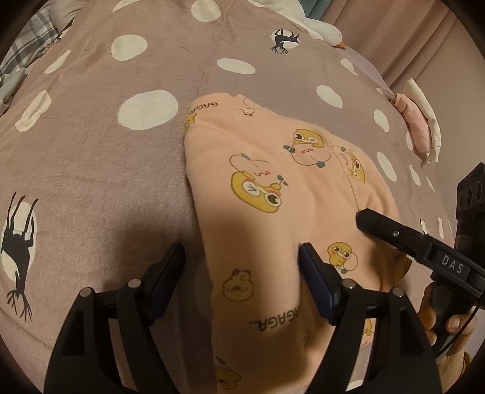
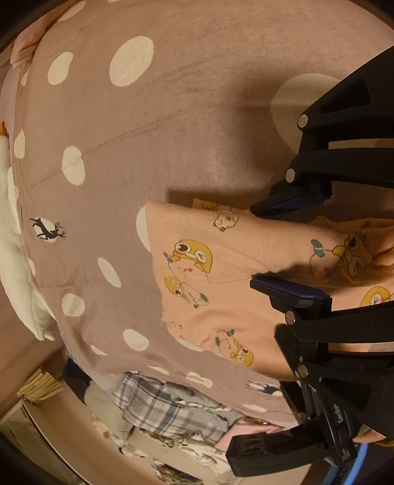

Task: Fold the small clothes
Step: 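Open the right gripper to release the folded shirt end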

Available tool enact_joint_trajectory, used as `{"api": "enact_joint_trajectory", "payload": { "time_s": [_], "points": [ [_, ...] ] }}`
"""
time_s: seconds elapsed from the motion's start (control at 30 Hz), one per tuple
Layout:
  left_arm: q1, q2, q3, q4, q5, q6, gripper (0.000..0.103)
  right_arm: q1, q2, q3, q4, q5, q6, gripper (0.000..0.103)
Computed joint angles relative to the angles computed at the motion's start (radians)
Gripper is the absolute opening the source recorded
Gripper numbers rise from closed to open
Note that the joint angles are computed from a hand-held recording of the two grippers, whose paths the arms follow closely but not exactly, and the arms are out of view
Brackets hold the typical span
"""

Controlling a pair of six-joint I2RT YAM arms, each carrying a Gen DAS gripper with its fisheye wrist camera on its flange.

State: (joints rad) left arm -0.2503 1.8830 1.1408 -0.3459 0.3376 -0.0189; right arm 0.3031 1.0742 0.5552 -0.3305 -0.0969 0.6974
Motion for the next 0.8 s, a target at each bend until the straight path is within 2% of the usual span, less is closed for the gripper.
{"api": "enact_joint_trajectory", "payload": {
  "time_s": [0.8],
  "points": [
    [0.035,-0.062,-0.073,0.006,-0.010,0.014,0.082,-0.050,-0.052,-0.025,-0.022,-0.036,0.017,0.041]
  ]
}}
